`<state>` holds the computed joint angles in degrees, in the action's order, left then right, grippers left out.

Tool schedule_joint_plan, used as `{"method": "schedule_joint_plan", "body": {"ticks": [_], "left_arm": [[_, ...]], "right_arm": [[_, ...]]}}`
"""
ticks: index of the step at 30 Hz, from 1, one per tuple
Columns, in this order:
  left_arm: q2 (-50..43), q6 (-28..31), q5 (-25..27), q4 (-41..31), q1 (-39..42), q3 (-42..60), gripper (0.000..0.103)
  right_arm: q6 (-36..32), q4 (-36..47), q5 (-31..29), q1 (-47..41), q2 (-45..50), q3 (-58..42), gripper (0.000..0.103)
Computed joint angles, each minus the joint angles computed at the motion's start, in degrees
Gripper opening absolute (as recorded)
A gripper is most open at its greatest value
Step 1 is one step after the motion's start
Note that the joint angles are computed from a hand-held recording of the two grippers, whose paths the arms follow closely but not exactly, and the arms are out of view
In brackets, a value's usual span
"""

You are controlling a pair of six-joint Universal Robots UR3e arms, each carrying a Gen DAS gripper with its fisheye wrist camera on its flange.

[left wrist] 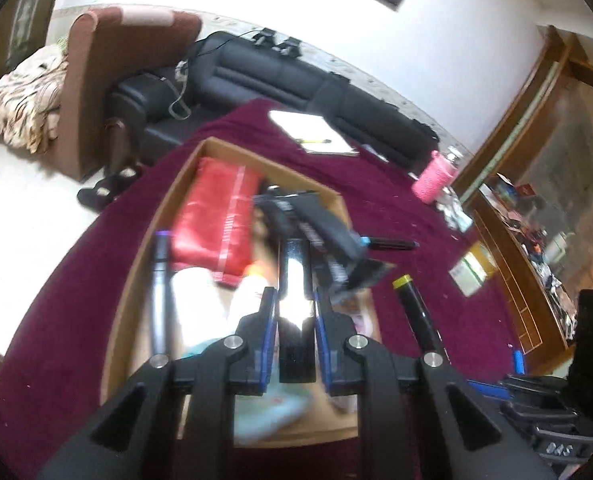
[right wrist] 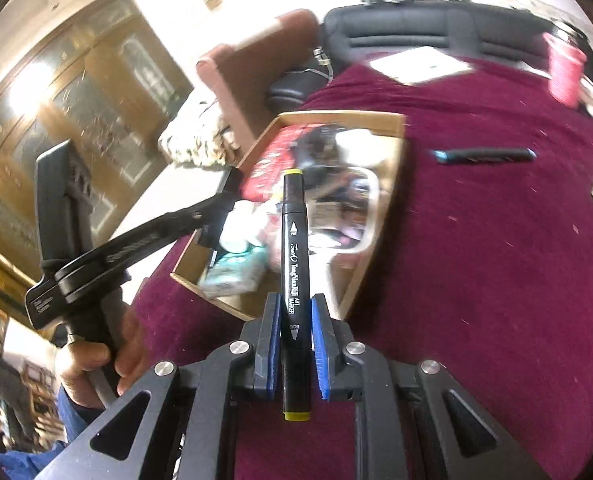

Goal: Organize objects
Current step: 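Carry the lipstick tube with the left gripper into the box while the right carries the marker there, release both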

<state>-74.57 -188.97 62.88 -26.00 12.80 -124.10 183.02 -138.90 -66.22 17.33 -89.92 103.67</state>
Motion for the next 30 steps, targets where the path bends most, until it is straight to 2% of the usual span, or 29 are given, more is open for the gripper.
{"method": "schedule_joint_plan", "body": {"ticks": [5,13,21,30], "left_arm": [[-0.03,1.71,-0.96,-0.2,3.93,-1.91,0.017],[-3.52,3.16,-1.36,0.02,4.95,-1.39,0.017],[-5.58,3.34,-1.42,1.54,5.3,-1.25,0.017],[-9.89,3.52,-0.54,0.48,4.25,3.33,0.017]], "right_arm": [[2.21,-0.77,-4.88,6.14,9.99,-9.12,0.017],[5.85,1.51,-5.57,7.22,21.04,-21.0,0.017],[8.83,3.65,-8.33,8.65,28.01,-29.94,0.017],[11.21,6.5,-8.02,8.47,32.84,-36.71,0.017]]}}
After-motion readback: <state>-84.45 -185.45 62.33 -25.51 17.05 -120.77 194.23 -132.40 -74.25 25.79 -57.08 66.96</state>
